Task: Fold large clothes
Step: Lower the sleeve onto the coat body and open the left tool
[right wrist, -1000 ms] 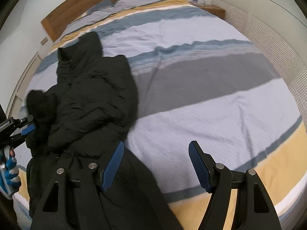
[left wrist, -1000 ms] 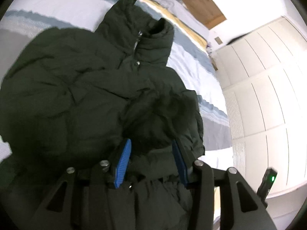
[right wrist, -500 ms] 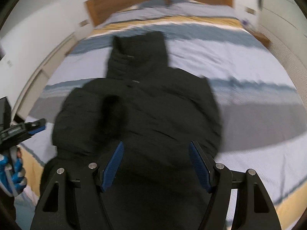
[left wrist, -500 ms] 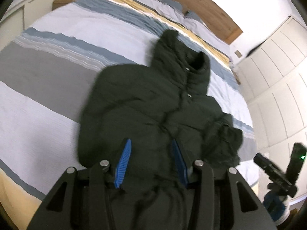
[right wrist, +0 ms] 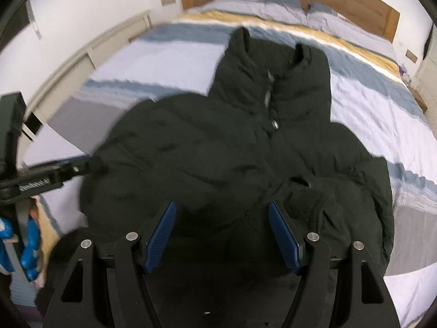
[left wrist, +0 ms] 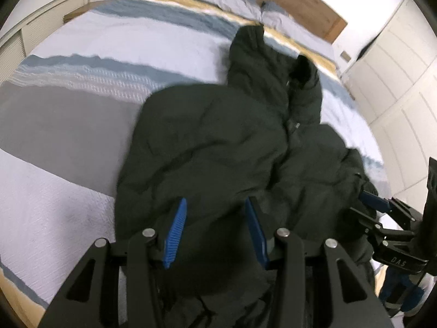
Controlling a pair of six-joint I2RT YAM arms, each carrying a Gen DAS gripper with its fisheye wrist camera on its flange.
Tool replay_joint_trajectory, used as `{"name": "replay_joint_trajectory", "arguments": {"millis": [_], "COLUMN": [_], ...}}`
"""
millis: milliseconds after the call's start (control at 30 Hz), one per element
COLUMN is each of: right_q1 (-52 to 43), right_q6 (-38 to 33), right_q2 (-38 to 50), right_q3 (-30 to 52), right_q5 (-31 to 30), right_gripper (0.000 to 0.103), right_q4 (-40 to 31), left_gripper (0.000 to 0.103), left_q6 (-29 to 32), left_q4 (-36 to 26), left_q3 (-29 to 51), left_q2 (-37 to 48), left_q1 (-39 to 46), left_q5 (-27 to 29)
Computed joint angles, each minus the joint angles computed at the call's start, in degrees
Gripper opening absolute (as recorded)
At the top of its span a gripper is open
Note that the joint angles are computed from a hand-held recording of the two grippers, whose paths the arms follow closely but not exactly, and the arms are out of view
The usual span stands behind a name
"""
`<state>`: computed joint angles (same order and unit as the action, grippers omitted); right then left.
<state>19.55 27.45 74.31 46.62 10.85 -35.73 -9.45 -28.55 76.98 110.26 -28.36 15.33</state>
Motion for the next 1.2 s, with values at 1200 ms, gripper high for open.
{"name": "replay_joint_trajectory", "arguments": {"millis": [1200], "right_q1": [0.2], "right_q6": [4.44], "right_q2": [2.41], "right_q3": [-4.72], "right_q5": [1.22], "right_gripper": [0.072], "right_q4": [0.46], "left_gripper": [0.043], "left_q6": [5.16], "left_q4": [9.05], "left_q3": [-5.58], "left_q2": [0.16], "left_q1": [-8.49], "left_q5": [-12.26]}}
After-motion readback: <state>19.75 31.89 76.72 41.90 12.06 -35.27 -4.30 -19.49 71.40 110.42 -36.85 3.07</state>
